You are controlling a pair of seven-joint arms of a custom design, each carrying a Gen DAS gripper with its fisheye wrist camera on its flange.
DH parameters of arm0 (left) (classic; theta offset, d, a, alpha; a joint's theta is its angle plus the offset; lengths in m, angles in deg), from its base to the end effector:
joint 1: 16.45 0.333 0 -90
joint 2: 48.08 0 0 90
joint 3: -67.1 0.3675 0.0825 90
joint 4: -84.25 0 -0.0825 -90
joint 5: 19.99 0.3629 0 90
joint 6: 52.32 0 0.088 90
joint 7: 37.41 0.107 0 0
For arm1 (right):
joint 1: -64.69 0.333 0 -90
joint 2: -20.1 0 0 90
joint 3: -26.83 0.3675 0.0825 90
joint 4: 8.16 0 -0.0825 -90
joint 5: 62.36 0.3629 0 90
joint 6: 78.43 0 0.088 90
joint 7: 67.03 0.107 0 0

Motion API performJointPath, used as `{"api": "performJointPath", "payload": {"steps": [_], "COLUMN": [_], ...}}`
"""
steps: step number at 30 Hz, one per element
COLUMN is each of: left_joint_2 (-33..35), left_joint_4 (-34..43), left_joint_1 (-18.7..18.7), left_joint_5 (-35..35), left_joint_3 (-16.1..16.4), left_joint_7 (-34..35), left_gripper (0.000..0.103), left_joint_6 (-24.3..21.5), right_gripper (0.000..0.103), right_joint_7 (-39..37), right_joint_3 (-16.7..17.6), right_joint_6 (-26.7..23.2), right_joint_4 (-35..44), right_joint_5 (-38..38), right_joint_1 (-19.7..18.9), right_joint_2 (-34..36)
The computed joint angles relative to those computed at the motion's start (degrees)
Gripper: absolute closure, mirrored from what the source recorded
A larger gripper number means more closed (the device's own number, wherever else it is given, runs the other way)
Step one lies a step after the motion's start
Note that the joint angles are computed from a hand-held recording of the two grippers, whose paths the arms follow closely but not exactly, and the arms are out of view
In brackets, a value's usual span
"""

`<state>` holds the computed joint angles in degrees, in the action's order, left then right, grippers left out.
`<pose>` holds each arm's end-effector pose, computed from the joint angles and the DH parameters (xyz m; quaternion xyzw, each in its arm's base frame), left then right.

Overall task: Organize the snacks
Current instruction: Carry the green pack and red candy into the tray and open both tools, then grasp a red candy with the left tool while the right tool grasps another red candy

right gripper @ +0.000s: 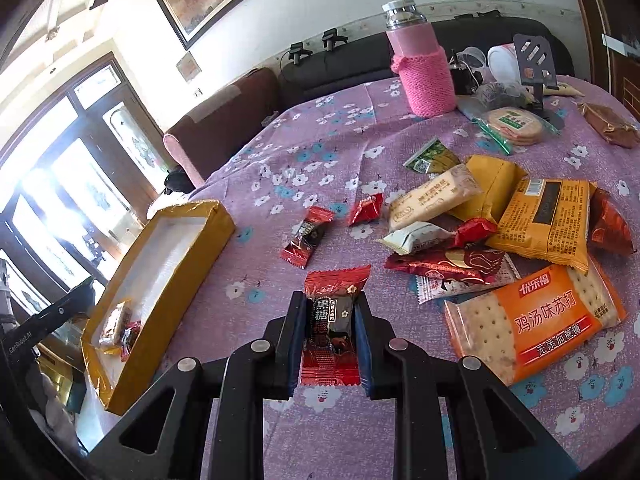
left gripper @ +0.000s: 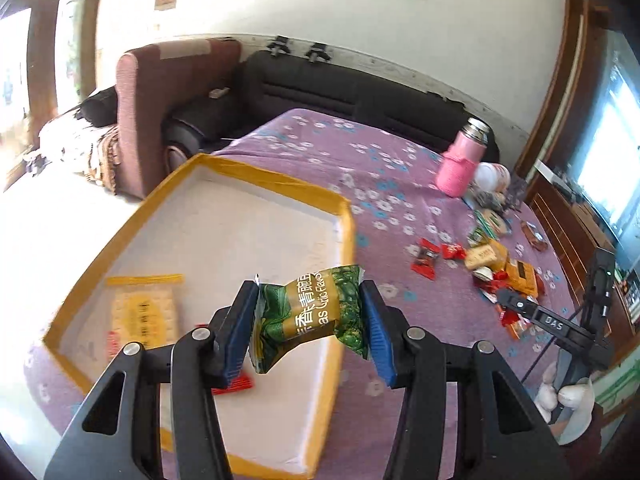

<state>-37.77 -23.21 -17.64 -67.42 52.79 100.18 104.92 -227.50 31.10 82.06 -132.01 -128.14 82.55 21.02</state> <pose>0.6230 -0.1300 0.5476 -0.4947 0.7599 -0.4024 0.1264 0.4948 0.2475 0.5017 -0.4494 0.7894 -0.2159 0.3580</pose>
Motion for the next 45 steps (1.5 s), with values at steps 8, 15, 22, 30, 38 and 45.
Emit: {"api": "performJointPath", "payload": {"steps": [8,15,22,30,38,45], "left_joint_2": [4.1,4.8,8.5,13.7,12.6,17.0], "left_joint_4": [1.9,1.7,6.1,14.0,12.9,20.7], "left_joint_1": [4.8,7.0,5.7,5.6,5.6,5.3], "left_joint_5": [1.4,-1.6,2.4,9.7,12.1,17.4], "left_joint_3": [2.2,0.7,1.0,-0.3,-0.7,-0.6], "left_joint_7": [-6.3,-1.9,-4.6,-12.4,-14.2,-20.5], "left_gripper": [0.053,0.053,0.049,0.04,0.039,0.037], "left_joint_6": [-3.5,-8.1,-6.5,-8.7,-7.2,-14.1], "right_gripper": [0.08,0.08,0.08,0.058,0.055,0.054], "right_joint_7": [-23.8,-49.4,-54.1,-53.4,-41.4,-23.3], "right_joint_3": [3.4,10.9,4.8,-2.5,-10.8,-14.6], "right_joint_6": [6.2,-5.8,-17.2,-13.5,-3.9,-1.4], "right_joint_4": [14.9,39.1,52.9,50.3,32.1,17.2], "right_joint_5": [21.8,40.3,44.5,48.0,41.7,28.0], "right_joint_1": [2.7,3.6,9.7,14.5,19.3,20.2], "right_joint_2": [11.2,28.8,37.6,35.7,23.8,12.8]}}
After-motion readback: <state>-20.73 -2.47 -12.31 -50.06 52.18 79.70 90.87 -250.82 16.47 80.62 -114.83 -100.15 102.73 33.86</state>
